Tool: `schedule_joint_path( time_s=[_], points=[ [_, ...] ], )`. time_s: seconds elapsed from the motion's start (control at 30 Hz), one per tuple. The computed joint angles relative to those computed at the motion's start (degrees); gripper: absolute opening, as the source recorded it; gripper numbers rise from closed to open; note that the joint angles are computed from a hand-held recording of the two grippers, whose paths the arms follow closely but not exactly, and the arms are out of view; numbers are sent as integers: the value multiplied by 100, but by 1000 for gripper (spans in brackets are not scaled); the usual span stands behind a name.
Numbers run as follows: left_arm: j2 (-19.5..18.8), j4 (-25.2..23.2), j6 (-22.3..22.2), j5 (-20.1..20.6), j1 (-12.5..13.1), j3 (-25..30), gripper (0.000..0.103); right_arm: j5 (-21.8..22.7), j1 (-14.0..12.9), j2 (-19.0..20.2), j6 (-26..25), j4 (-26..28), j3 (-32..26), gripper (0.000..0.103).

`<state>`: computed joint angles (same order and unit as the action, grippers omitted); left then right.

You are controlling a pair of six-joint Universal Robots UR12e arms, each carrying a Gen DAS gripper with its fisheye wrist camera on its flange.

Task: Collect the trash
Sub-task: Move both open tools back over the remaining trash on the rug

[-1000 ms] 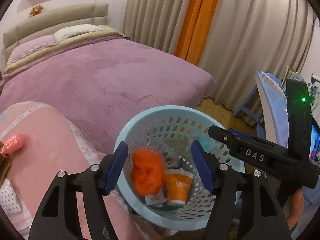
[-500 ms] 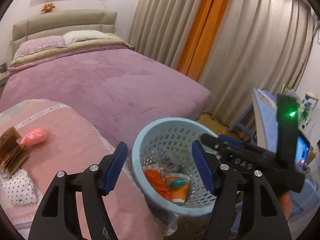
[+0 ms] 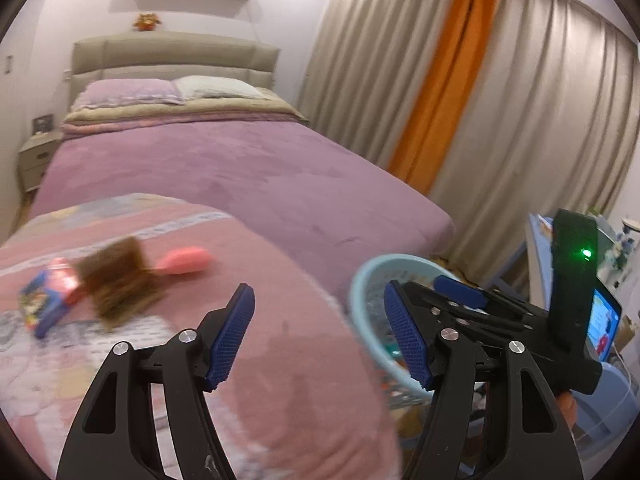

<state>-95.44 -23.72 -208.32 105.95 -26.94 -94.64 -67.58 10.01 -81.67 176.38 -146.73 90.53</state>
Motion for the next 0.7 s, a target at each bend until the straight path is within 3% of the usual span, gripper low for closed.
schedule_joint_path(
  time_s=[0.2, 0.3, 0.5, 0.7],
  points=[
    [542, -172, -294, 611, 262, -512, 75, 32, 360, 78, -251, -21, -116, 62],
    [790, -435, -351, 704, 508, -729, 85, -22, 550, 147, -371, 31, -213, 62],
    [960, -1104, 91, 910, 951, -936, 88, -154, 859, 340, -530, 258, -463, 62],
    [1070, -1344, 331, 300, 1432, -1107, 88, -309, 1025, 577, -608, 529, -758, 62]
  ],
)
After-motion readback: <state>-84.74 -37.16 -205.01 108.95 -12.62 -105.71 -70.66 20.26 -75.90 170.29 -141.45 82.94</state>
